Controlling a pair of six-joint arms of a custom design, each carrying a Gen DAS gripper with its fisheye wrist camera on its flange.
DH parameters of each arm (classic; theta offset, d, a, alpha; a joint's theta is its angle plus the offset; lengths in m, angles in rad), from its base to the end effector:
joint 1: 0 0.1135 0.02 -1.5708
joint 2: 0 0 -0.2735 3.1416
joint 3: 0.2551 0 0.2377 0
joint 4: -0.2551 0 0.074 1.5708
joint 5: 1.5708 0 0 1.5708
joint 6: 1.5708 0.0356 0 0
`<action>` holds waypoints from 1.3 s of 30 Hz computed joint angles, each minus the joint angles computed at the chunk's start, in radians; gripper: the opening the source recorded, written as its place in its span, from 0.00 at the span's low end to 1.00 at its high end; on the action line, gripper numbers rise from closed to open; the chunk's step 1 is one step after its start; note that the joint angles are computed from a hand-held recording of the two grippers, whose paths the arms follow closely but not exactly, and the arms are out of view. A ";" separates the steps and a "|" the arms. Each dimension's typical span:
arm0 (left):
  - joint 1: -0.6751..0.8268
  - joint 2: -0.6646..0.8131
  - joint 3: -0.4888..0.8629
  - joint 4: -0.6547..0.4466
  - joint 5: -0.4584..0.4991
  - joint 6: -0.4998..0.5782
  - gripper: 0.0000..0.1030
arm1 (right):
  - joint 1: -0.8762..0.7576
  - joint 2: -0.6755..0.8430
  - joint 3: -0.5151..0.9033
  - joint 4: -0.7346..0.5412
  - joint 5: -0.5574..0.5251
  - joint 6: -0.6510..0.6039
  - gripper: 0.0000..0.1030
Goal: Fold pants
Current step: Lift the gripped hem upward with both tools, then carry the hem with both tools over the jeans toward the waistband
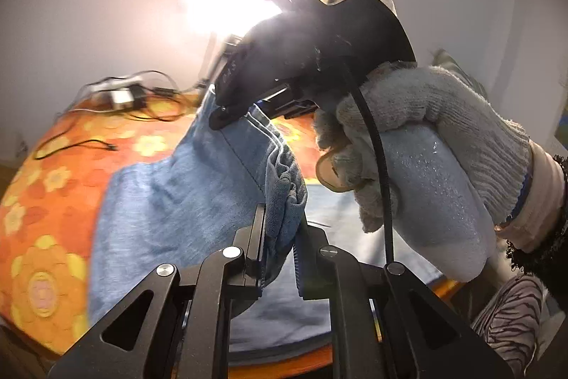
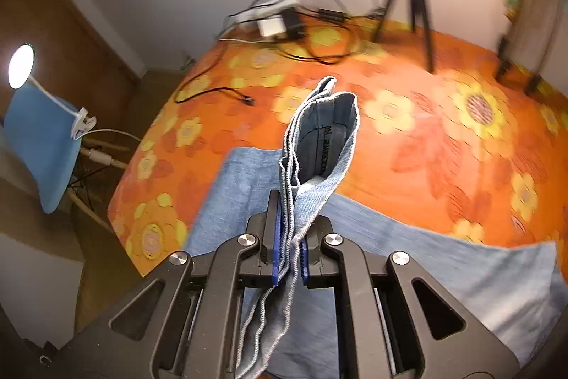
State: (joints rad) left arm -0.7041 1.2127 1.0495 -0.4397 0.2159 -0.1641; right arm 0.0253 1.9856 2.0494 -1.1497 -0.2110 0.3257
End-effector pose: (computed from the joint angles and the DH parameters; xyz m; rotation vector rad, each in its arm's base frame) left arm 0.1859 -0.1679 0.3298 0.7229 2.1320 -0.7179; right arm 0.4063 0.0177 0.3421 0.3309 2.6542 0.3942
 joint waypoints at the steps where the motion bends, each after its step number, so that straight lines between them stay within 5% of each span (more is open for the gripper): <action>1: -0.024 0.017 0.001 0.010 -0.006 0.001 0.11 | -0.018 -0.025 -0.042 0.013 -0.006 -0.003 0.09; 13: -0.223 0.174 0.064 0.064 -0.033 0.002 0.11 | -0.272 -0.270 -0.429 0.106 -0.064 -0.109 0.09; 39: -0.474 0.452 0.264 0.119 -0.010 0.060 0.11 | -0.823 -0.537 -0.706 0.032 -0.191 -0.400 0.08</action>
State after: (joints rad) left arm -1.1780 1.6645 1.3137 -0.3205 0.2061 -0.1037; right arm -0.7977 1.4487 1.3434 -1.1175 -0.4022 -0.0739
